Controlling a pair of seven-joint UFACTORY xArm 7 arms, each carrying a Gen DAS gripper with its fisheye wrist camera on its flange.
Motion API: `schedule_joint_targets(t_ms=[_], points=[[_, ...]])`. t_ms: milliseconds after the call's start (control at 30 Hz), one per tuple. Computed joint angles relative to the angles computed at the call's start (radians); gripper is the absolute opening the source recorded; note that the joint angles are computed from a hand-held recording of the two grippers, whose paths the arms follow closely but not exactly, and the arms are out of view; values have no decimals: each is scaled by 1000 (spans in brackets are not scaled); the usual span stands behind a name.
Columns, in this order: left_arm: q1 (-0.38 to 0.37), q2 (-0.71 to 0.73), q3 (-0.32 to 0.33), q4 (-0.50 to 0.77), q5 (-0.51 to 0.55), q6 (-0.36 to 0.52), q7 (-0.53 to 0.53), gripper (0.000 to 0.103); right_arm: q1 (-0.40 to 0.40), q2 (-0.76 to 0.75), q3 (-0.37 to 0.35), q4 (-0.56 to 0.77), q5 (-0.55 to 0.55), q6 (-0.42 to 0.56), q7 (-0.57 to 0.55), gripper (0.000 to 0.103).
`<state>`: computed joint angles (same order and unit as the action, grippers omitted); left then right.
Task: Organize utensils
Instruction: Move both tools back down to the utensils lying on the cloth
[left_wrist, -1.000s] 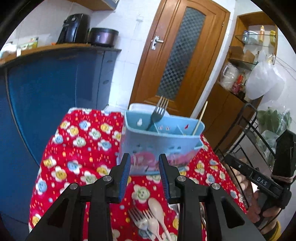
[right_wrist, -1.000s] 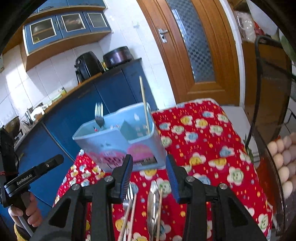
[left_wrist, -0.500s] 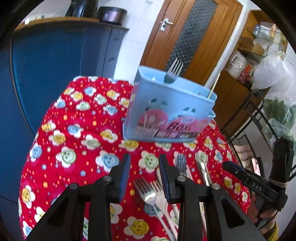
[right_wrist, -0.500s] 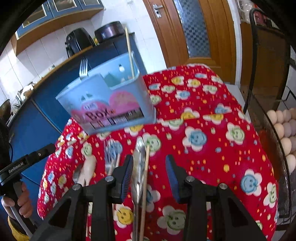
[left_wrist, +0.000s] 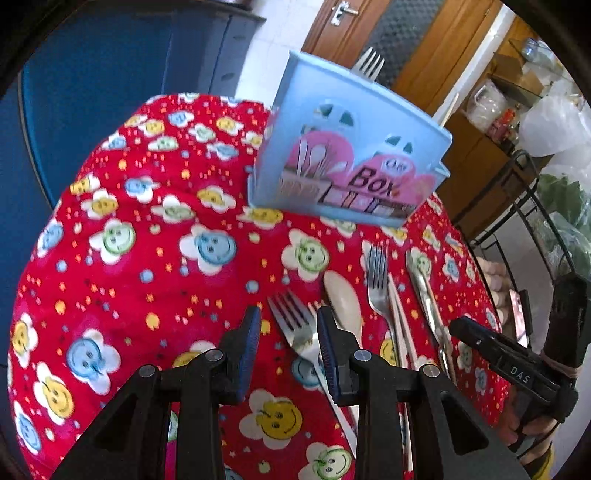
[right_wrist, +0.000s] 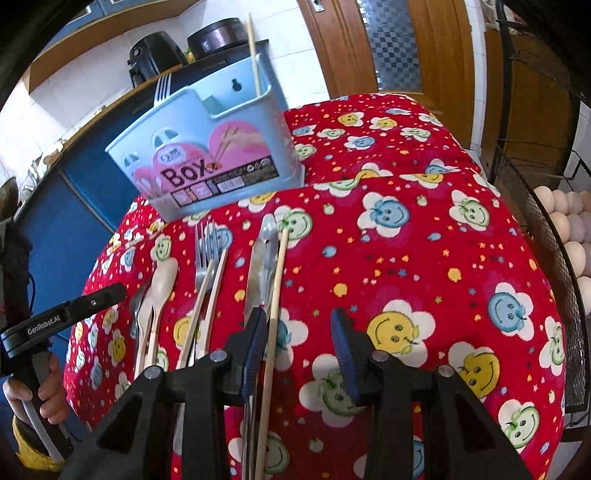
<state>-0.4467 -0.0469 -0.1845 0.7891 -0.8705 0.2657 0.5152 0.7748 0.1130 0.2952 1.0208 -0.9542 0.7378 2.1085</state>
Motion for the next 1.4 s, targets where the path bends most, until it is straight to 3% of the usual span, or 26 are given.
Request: schedule_joint_targets(t_ms=[233, 533, 633, 767, 900, 1000, 1167, 1400], points=[[13, 24, -1, 8, -72, 65, 29, 32, 10, 20, 2, 28, 36, 34, -90, 40], [9, 50, -29, 28, -202, 55, 149, 35, 16, 24, -5, 35, 86, 49, -179, 37], [12, 51, -32, 28, -235, 47, 183, 25, 11, 21, -6, 31, 105, 42, -199, 34], [21, 53, -29, 32, -312, 58, 237, 24, 9, 22, -8, 32, 114, 44, -216, 34], [20, 44, -30, 18, -293, 6, 220, 22, 6, 37, -11, 51, 130, 51, -253, 34], [21, 44, -27, 9, -216, -22, 155, 22, -1, 53, -17, 75, 165, 59, -316, 34], [34, 57, -20, 27, -132, 24, 111, 22, -24, 71, -39, 101, 232, 36, -430, 34], [82, 102, -15, 92, -260, 159, 207, 22, -54, 81, -64, 106, 288, -18, -513, 34]])
